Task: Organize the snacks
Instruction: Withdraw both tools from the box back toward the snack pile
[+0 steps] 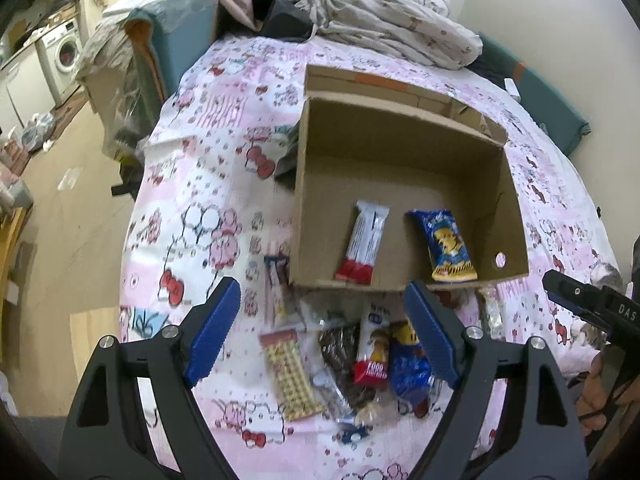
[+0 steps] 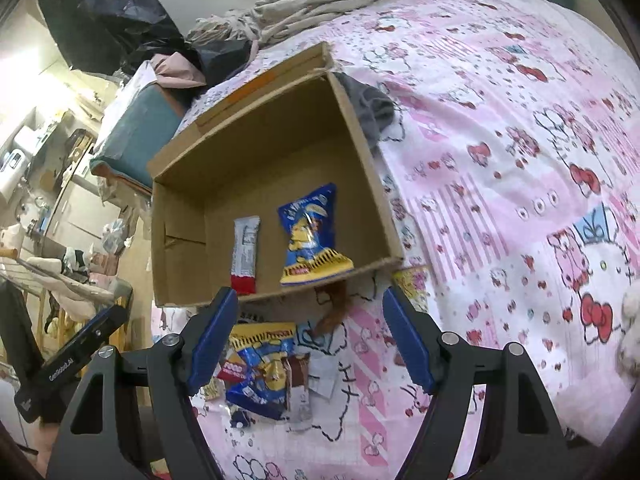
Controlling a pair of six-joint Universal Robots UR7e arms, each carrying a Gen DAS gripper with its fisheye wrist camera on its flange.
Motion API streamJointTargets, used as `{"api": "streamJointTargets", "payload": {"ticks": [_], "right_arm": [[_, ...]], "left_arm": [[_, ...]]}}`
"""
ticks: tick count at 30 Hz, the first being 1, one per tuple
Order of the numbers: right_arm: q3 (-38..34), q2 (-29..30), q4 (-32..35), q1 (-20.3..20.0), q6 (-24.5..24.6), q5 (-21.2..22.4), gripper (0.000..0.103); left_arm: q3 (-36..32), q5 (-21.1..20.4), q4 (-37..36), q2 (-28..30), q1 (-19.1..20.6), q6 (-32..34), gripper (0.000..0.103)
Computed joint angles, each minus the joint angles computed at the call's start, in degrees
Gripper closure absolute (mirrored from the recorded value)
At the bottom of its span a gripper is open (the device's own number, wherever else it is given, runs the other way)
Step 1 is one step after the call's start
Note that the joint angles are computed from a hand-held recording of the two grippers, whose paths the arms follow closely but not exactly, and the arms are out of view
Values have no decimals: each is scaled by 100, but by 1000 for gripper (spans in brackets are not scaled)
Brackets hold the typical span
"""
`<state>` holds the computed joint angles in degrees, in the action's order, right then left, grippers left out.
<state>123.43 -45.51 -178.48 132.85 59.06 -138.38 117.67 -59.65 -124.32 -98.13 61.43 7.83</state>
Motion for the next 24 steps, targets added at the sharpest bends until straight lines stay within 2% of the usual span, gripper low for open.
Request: {"api": "streamJointTargets", "payload": {"ticks": [9,16,22,24], "right_arm": [[211,-123,598,1,657,106,26],[267,-171,949,-161,953,202,26],[289,-162,1143,-395,1172,333,26],[242,-137,1253,-505,1154,371,26]], "left_arm": [[191,577,466,-152,21,-394,21],[99,511,662,5,235,-668,21],[149,749,611,13,267,-740,21],[116,716,613,32,339,-828,21]]}}
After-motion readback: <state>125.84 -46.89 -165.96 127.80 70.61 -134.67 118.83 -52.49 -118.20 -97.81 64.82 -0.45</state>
